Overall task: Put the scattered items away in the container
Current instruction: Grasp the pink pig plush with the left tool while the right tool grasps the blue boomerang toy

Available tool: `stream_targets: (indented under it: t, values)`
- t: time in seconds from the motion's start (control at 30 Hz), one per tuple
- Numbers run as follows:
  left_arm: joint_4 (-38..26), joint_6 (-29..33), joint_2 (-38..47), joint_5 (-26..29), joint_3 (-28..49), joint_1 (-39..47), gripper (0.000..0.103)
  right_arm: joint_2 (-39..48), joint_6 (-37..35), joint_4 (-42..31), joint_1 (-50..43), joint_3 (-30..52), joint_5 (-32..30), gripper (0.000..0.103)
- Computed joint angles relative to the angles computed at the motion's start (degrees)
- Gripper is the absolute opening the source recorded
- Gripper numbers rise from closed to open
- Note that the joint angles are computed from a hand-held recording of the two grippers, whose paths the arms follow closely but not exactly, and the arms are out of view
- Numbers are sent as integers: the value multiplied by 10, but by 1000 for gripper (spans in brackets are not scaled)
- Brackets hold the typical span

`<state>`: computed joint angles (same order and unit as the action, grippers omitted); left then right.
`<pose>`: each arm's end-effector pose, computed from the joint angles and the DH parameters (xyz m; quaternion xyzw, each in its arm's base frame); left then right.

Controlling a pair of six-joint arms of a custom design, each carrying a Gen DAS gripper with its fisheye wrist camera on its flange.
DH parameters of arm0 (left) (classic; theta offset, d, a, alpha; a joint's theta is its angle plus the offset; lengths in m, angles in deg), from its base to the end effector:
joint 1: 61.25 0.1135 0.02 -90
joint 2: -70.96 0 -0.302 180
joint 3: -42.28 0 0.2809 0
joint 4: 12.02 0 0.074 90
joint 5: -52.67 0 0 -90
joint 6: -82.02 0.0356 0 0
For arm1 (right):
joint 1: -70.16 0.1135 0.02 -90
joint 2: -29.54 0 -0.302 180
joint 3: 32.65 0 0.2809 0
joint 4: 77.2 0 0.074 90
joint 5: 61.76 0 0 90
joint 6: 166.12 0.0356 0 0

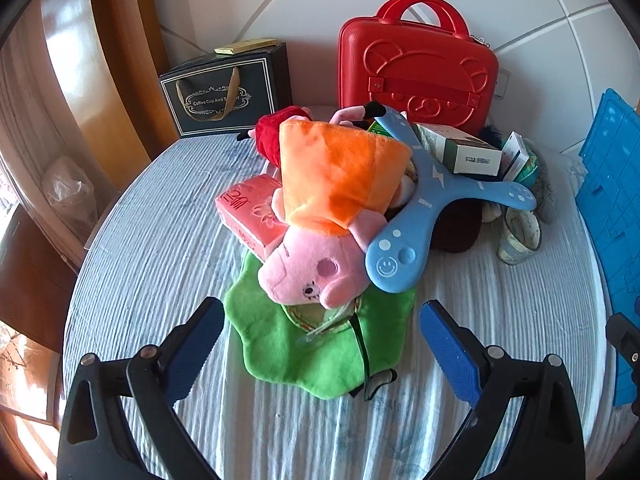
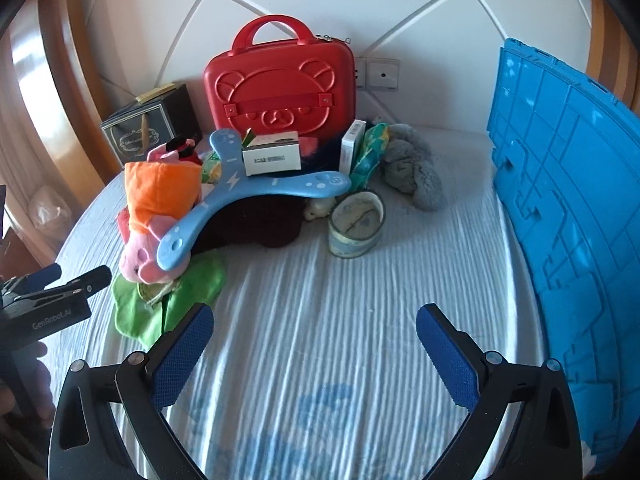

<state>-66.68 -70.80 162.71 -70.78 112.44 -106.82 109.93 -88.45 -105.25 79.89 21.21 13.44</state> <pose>0.2346 -0.2113 0.2113 -0.1766 0.9349 0.0742 0.2988 0.2781 0.0569 0.1974 -0.2192 0.9197 0.1158 0.3044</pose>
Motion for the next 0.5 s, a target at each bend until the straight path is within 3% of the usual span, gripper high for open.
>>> stream_targets:
  t: [0.13,0.23,0.5]
  values:
    - [64,84,16,24,-9,63,100,67,60,3,45,53,-5,103]
    - [110,140,37,50,-10,104,93,113,98,17,84,92,5,103]
    - [223,243,103,118,-12,184,92,267,178,22,163,213,22,98]
